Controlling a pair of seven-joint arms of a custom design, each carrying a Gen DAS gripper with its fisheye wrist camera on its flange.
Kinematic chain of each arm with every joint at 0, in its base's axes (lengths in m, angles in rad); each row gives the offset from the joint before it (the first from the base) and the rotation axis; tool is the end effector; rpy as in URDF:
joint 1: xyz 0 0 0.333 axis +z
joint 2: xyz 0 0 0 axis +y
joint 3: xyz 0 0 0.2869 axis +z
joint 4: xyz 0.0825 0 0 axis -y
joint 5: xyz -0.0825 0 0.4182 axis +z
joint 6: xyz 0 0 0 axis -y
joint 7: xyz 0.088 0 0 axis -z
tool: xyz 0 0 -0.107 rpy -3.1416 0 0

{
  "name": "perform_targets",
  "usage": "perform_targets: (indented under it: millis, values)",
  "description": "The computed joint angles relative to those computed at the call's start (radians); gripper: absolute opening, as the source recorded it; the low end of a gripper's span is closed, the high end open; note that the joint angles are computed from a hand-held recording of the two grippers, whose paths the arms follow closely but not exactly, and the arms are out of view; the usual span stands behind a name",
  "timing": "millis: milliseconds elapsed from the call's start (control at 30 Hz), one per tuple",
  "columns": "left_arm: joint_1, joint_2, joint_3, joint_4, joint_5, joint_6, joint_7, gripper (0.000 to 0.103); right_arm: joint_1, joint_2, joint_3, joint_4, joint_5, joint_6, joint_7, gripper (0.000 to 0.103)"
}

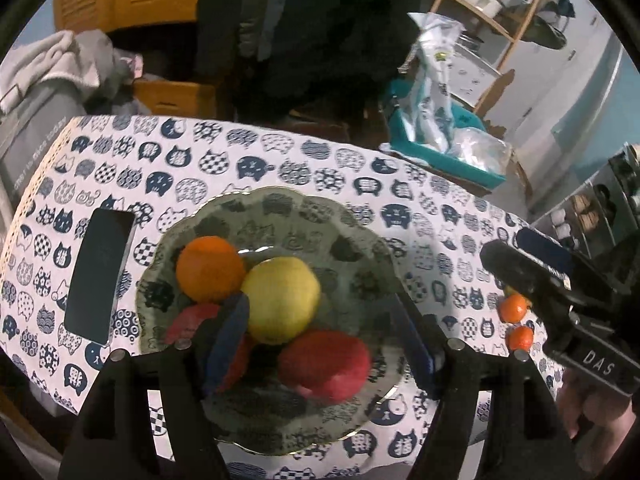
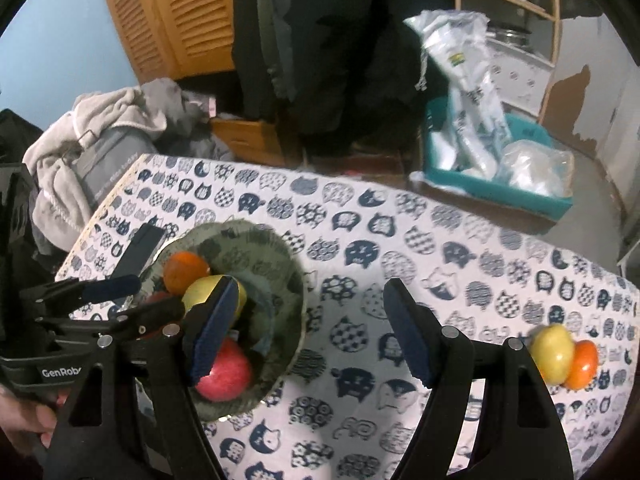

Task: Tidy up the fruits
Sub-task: 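Move both tools back from the bowl to the remaining fruit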

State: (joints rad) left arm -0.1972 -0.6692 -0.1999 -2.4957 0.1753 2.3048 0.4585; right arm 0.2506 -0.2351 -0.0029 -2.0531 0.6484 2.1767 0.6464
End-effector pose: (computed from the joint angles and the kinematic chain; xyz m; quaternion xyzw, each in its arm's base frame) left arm 0.4071 -0.1722 0.5237 -0.8617 0.4322 -0.2208 0.1481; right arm 0.5382 0.1596 0.5470 -0.8880 0.3139 -0.0269 0.3349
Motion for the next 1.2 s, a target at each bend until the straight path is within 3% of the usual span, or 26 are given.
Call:
perform_targets:
  millis: [667,1200]
  values:
    - [-0.046,0.202,-0.053,0.223,0.042,0.005,0.046,0.078,-0.09,-0.018,-0.067,0.024,0.005,0.016,-0.059,0.076]
    - [-0.093,0.414,-0.072,0.404,0.046,-0.009,0.117,0.081,-0.198,0.088,-0.097,0.097,-0.034,0.022,-0.019,0.078]
